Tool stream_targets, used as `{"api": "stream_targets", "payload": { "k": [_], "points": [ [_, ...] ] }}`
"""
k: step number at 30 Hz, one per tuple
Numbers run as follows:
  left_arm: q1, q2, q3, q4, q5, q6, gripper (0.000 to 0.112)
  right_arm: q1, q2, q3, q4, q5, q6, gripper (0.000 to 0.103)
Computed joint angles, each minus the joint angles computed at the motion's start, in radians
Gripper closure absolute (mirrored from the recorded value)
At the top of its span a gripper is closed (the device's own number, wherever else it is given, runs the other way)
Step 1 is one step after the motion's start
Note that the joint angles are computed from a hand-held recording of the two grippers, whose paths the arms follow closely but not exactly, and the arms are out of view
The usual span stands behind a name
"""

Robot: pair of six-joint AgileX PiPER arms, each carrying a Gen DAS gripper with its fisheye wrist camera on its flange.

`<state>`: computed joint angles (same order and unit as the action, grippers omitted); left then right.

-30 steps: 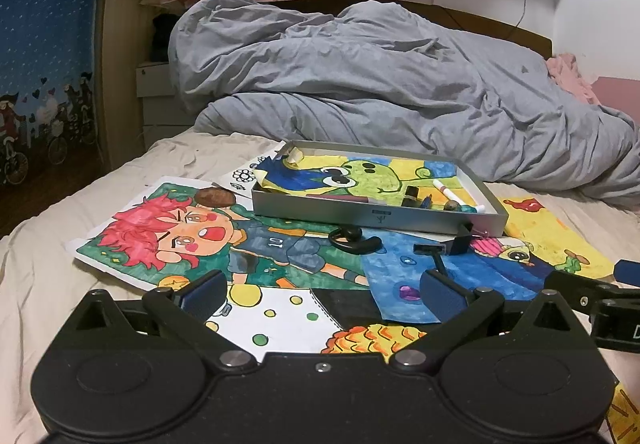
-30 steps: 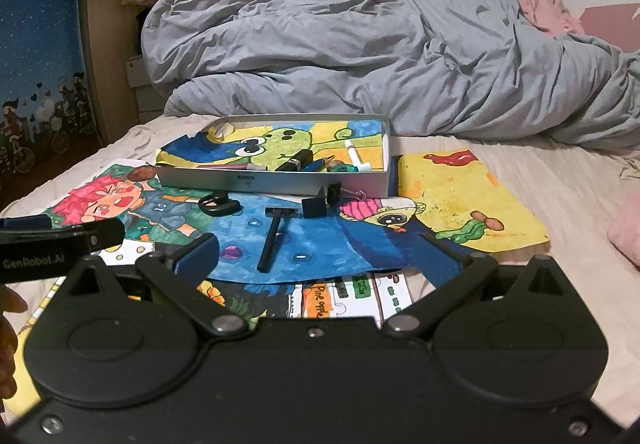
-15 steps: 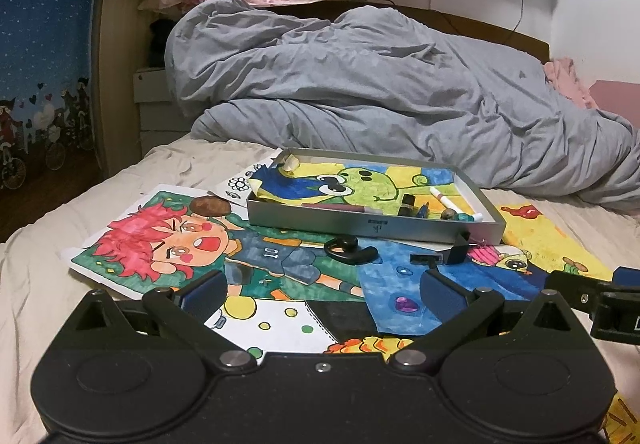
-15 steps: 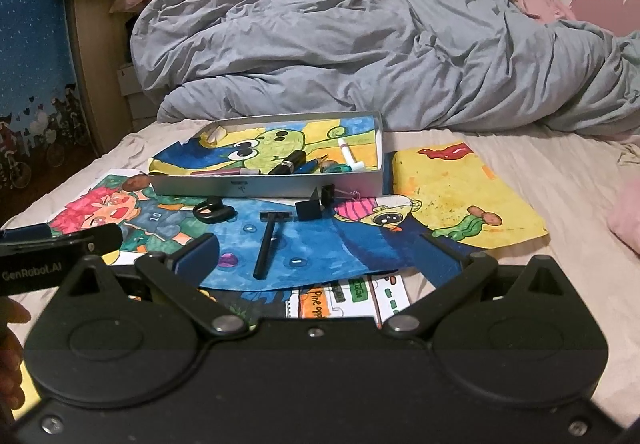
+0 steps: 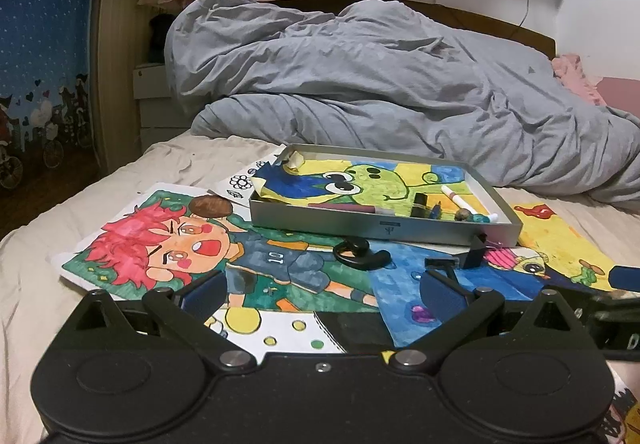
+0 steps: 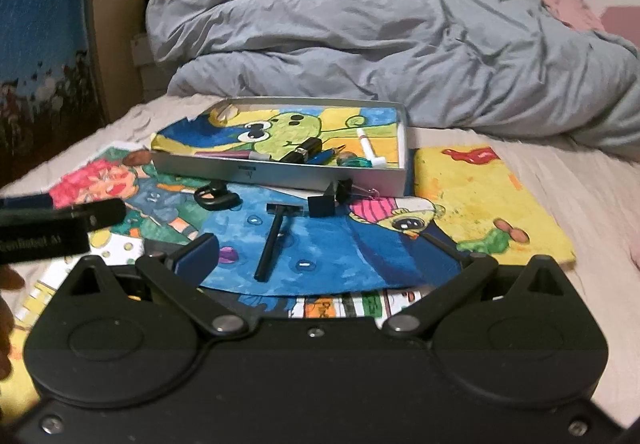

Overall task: Organize rigid objects
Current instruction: 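Grasp the black ear hook with the left tool while the right grasps the black razor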

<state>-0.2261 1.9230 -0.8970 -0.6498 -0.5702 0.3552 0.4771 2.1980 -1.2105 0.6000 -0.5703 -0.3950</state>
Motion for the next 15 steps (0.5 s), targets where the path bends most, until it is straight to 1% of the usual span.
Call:
{"api": "stream_targets", "payload": {
  "k": [2, 4, 7, 11, 13, 15],
  "points": [
    [0.02, 0.017, -0.028, 0.031, 0.021, -0.017, 0.01, -0.01, 0.022, -0.049, 0.01, 0.038, -0.038, 0.001],
    [0.045, 0.033, -0.057, 0.078, 0.049, -0.05, 0.01, -0.028, 0.044, -0.096, -0.027, 0.085, -0.021, 0.001],
    [0.085, 0.072, -0.121, 0.163, 0.107, -0.103, 0.01, -0.046, 0.076, -0.159, -0.05, 0.131, -0.026, 0.001],
    [0.128, 0.142, -0.235, 0.264, 0.194, -0.141, 0.01, -0.069, 0.132, -0.267, -0.086, 0.216, -0.041, 0.001],
    [0.152, 0.185, -0.31, 0.352, 0.255, -0.199, 0.01, -0.077, 0.163, -0.327, -0.089, 0.264, -0.066, 0.001],
    [0.173, 0.228, -0.385, 0.472, 0.319, -0.3, 0.01, -0.081, 0.198, -0.395, -0.076, 0.315, -0.106, 0.001]
  ]
}}
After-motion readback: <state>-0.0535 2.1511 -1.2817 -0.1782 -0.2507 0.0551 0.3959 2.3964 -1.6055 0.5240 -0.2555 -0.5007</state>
